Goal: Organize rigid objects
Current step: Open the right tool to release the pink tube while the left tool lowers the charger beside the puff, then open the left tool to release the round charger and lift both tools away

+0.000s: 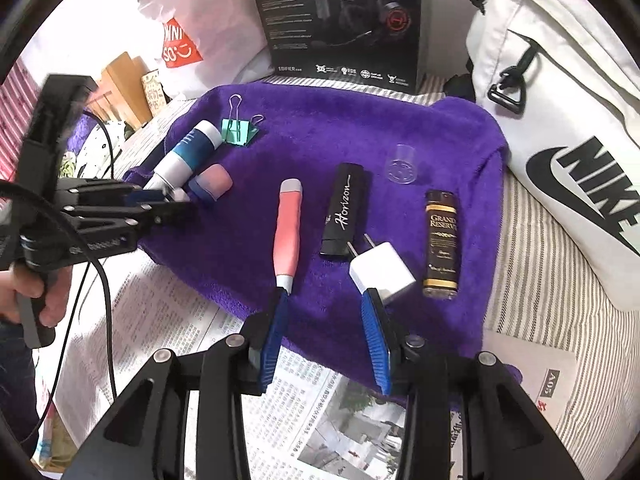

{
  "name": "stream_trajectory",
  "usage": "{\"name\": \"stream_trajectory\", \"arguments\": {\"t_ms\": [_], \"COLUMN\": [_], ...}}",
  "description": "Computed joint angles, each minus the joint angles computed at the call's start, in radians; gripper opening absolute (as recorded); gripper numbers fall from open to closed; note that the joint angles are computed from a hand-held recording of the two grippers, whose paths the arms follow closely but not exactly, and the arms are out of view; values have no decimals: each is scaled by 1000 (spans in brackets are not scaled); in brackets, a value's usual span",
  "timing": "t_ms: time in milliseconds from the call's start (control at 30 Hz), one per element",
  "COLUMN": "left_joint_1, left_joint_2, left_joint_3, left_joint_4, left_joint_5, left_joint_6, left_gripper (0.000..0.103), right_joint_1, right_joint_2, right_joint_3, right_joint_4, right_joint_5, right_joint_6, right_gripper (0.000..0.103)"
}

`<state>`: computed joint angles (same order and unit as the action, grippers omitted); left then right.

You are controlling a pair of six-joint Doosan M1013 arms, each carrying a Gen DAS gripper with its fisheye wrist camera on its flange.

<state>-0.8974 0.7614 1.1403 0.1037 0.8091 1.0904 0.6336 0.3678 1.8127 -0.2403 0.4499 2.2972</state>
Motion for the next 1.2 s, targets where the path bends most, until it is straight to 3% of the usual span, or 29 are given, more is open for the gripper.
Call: {"name": "stream_trajectory", "arguments": {"t_ms": [600,833,1000,1033,1133,1200], "left_joint_1": [-8,-7,-13,-14,-21,-27], "left_joint_2": [18,13,-3,-11,-31,-42], "left_joint_3": [-30,-26,-2,8,38,50], "left_joint_4": [44,9,20,18,41,69], "left_joint_5": [44,49,31,19,-14,-21], "left_joint_6": [12,22,-5,-11,-39,-61], "left_gripper": [23,34,37,40,65,68], "right_joint_1": [2,9,19,21,24,30], "right_joint_2": [-8,-19,-28,-30,-36,-38], "right_joint_3": [21,22,31,34,44,48], "right_joint_4": [-16,-46,-86,-94,-104,-144], "right_joint_5": [-31,-12,-8,-9,-12,1], "right_joint_6": [55,83,127,139,169,222], "right_gripper": [38,39,49,49,50,51]}}
